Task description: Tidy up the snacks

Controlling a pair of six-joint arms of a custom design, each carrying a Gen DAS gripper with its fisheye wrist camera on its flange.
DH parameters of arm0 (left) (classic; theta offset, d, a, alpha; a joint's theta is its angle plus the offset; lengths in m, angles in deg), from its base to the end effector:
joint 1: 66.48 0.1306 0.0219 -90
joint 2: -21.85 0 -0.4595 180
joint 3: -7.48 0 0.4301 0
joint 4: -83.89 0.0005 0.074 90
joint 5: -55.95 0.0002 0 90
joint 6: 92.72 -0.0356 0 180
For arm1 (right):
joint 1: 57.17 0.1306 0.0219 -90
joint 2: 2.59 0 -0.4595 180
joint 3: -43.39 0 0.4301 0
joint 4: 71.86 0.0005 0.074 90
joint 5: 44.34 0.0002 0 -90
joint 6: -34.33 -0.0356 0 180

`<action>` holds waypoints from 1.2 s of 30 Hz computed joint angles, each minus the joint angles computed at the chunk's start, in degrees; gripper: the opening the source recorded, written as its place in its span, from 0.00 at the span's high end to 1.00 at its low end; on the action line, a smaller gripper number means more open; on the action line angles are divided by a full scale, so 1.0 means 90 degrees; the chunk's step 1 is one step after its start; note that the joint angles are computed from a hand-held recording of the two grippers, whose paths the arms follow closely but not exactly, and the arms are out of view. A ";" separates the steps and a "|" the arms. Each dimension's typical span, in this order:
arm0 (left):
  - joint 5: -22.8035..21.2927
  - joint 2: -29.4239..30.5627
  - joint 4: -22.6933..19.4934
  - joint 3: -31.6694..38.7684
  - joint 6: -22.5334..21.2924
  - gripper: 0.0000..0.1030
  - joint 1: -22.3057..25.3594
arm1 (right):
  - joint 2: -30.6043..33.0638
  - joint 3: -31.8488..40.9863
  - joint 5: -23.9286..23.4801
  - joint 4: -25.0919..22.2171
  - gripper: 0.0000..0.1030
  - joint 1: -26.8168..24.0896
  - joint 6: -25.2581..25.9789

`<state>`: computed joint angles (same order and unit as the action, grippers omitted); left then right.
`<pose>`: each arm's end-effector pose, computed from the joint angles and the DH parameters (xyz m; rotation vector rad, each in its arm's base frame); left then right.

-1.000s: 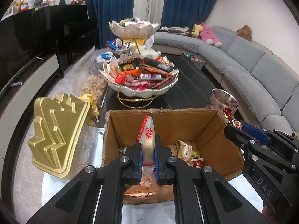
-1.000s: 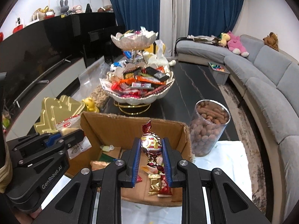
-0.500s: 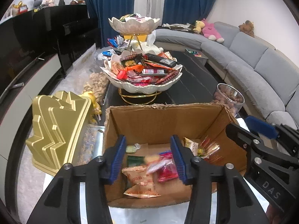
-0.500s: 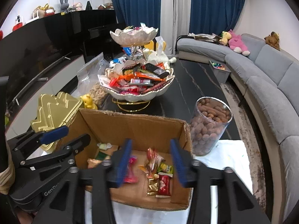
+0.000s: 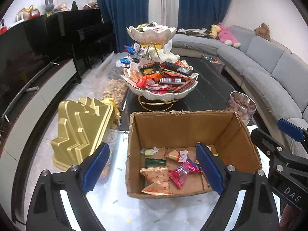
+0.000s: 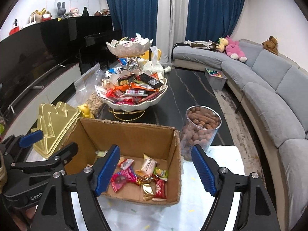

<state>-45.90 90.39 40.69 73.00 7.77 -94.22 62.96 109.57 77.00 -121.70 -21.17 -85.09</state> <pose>0.3204 -0.1608 0.4569 0.2561 2.3429 -0.0789 0.2780 0.1785 0.4744 0.1058 2.2728 -0.0795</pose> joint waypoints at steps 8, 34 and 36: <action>-0.0333 -0.0336 -0.0239 0.0036 0.0079 0.02 -0.0174 | -0.0219 0.0066 0.0359 -0.0375 0.25 0.0324 -0.0313; -0.1163 -0.1676 -0.1644 -0.0081 0.1007 0.00 -0.1203 | -0.0975 0.0268 0.2069 -0.2681 0.16 0.2416 -0.2761; -0.1268 -0.1791 -0.1730 -0.0127 0.1093 0.00 -0.1364 | -0.1004 0.0262 0.2189 -0.2957 0.16 0.2625 -0.3108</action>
